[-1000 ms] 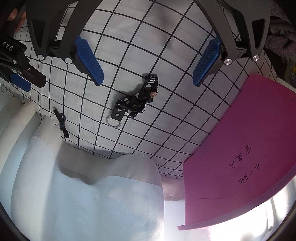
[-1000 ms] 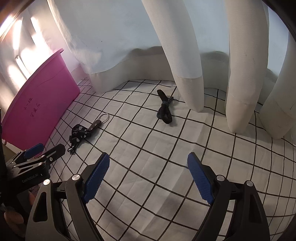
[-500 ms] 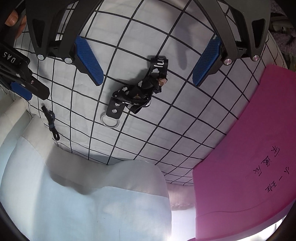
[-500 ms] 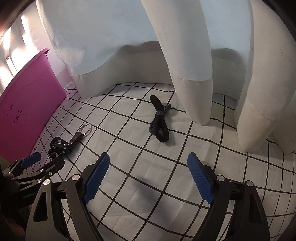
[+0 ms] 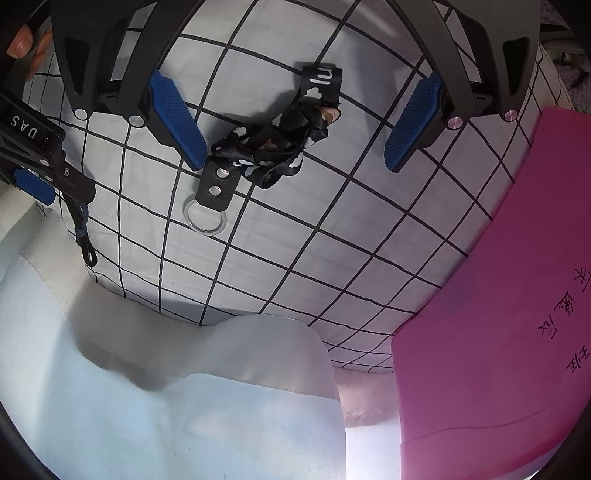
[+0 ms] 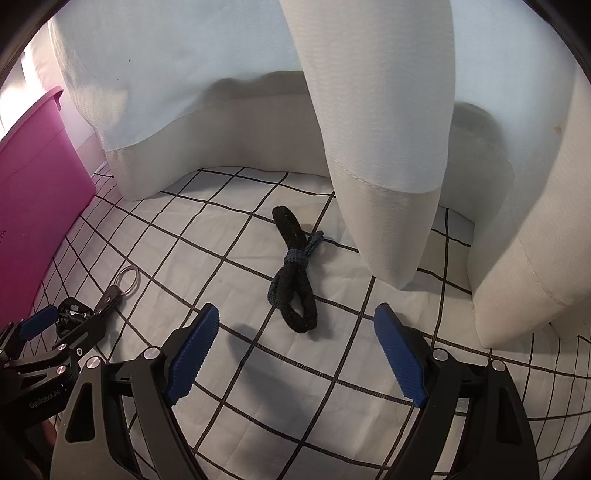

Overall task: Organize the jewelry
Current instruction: 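Move the left tool to the black lanyard while the right tool approaches the black cord, then close the left tool on the lanyard while the right tool closes on the cord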

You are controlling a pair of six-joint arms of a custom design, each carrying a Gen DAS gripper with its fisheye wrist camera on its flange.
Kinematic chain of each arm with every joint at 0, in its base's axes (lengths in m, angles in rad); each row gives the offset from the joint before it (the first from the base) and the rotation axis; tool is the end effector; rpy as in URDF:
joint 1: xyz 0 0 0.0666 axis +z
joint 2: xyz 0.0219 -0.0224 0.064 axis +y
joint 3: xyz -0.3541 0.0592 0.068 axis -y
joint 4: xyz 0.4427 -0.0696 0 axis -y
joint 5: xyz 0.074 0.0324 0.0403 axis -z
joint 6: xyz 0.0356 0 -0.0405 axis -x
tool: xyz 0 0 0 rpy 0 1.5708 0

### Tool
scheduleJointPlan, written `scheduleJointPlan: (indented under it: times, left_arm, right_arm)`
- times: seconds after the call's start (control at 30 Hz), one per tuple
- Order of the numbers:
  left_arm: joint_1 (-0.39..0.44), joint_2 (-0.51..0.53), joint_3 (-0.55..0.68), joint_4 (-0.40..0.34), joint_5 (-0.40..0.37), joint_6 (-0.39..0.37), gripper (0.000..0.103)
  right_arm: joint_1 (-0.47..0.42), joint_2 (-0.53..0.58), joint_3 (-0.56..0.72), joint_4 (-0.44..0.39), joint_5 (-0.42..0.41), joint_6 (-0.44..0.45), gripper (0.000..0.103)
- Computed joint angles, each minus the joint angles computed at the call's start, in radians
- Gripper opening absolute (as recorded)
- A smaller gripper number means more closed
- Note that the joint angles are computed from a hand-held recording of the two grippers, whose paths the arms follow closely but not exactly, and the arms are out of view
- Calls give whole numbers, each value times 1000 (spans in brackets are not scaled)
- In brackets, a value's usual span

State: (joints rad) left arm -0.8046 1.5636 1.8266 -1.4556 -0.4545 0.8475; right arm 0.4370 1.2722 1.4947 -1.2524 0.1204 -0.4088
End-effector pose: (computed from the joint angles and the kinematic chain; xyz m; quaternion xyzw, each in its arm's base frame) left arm 0.3950 -0.3885 0.5017 -0.0629 0.9558 0.0153 0.2868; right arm 0.4284 0.1949 0.4929 0.0025 0.9620 0.0566 0.2670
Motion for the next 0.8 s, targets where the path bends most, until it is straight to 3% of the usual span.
scheduleJointPlan:
  times: [0.13, 0.57, 0.67, 0.73, 0.8]
  left_arm:
    - [9, 11, 7, 0, 16, -7, 95]
    - [8, 14, 5, 7, -11, -3, 96]
    - [0, 16, 8, 12, -20, -3, 91]
    - [-12, 9, 3, 18, -29, -5, 83]
    - [-15, 7, 2, 27, -31, -15, 70]
  right_arm:
    - [8, 30, 27, -25, 57, 27, 82]
    - [-1, 22, 10, 23, 66, 49, 81]
    - [9, 13, 4, 34, 68, 59, 72]
    - [19, 8, 0, 42, 70, 68, 59]
    - [35, 15, 3, 51, 77, 69, 48]
